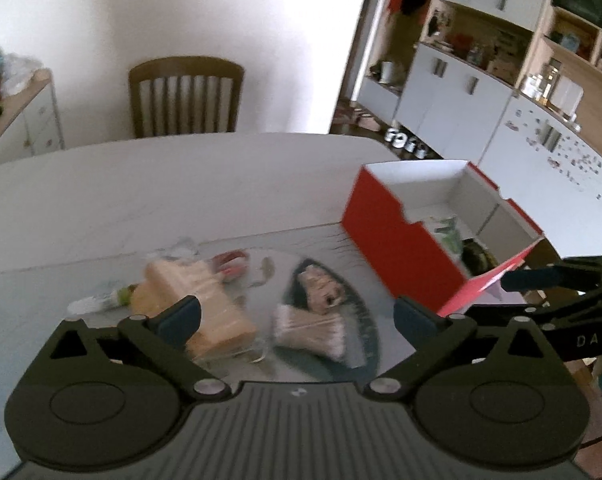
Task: Organize objects
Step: 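Move both grippers back toward the bread loaf and cotton swabs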
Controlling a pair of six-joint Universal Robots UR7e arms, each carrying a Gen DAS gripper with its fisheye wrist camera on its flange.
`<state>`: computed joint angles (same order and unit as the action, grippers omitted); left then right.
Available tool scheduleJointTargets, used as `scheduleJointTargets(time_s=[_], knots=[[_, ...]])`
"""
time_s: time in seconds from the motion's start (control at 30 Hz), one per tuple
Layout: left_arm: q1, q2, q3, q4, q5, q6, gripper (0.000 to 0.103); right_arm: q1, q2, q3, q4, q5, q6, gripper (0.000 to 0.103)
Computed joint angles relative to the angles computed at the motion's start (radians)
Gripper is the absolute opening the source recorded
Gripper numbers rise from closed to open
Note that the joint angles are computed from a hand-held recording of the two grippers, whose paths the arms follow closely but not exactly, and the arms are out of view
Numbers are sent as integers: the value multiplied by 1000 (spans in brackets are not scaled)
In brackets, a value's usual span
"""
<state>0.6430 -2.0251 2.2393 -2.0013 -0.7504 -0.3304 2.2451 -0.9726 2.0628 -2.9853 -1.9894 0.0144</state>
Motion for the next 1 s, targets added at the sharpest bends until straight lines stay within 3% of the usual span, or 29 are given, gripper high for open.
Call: scheduleJointTargets(time_s=[0.33, 0.53, 1.0], knots=[[134, -12, 10, -51, 22, 86, 103, 18, 112, -38, -16, -10, -22, 81], [228, 55, -21, -98, -6, 111, 103, 15, 166, -85, 28, -11, -41, 81], [339, 233, -68, -264, 5, 234, 103, -17, 291, -201, 129, -38, -78, 81]])
